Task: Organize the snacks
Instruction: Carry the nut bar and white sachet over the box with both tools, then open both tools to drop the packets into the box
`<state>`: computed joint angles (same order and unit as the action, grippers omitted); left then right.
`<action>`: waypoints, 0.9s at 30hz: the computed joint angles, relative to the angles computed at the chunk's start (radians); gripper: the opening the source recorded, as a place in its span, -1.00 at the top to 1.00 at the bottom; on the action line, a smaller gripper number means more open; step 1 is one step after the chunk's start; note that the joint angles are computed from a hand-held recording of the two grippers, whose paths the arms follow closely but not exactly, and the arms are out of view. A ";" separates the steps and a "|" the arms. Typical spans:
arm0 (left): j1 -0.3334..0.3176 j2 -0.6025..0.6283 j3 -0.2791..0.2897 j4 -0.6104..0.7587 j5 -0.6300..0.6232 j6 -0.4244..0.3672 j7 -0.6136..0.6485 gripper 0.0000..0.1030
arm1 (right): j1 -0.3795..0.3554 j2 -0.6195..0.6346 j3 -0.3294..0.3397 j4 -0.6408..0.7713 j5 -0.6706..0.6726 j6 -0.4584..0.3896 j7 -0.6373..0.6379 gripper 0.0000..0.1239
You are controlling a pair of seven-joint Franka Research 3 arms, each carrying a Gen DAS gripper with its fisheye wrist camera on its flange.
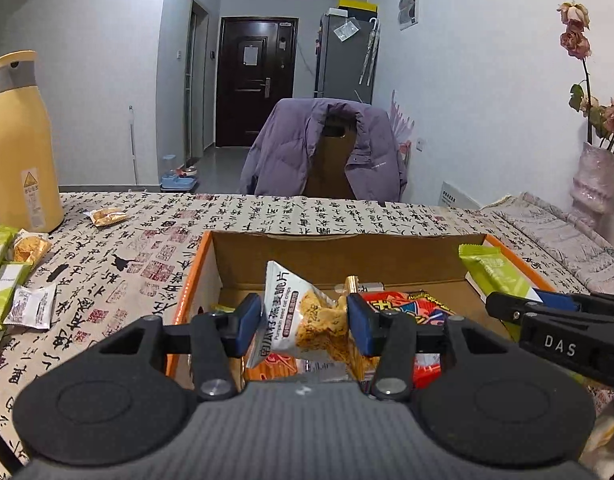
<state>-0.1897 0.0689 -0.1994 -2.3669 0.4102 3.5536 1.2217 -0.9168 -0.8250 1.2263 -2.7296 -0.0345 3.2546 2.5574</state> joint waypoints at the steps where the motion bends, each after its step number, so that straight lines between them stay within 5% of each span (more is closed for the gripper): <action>1: 0.001 0.001 0.000 -0.001 0.001 0.005 0.000 0.06 | 0.006 0.004 -0.003 -0.004 0.001 0.001 0.001 0.37; 3: 0.007 0.003 0.001 -0.006 0.013 0.023 -0.010 0.00 | 0.016 0.008 -0.010 -0.012 0.003 0.006 0.002 0.37; 5: 0.003 0.004 0.002 -0.007 -0.004 0.031 -0.004 -0.30 | 0.016 0.004 -0.013 -0.016 0.007 0.009 0.004 0.26; 7: -0.003 0.002 0.005 -0.017 -0.036 0.050 0.018 -0.47 | 0.021 -0.007 -0.015 -0.025 0.017 0.014 0.015 -0.20; 10: -0.022 -0.003 0.006 -0.032 -0.118 0.072 0.075 -1.00 | 0.033 -0.024 -0.021 -0.041 0.027 0.027 0.024 -0.59; 27: -0.013 -0.041 -0.001 -0.051 -0.106 0.073 0.040 -1.00 | 0.060 -0.052 -0.053 -0.047 0.018 -0.006 0.036 -0.66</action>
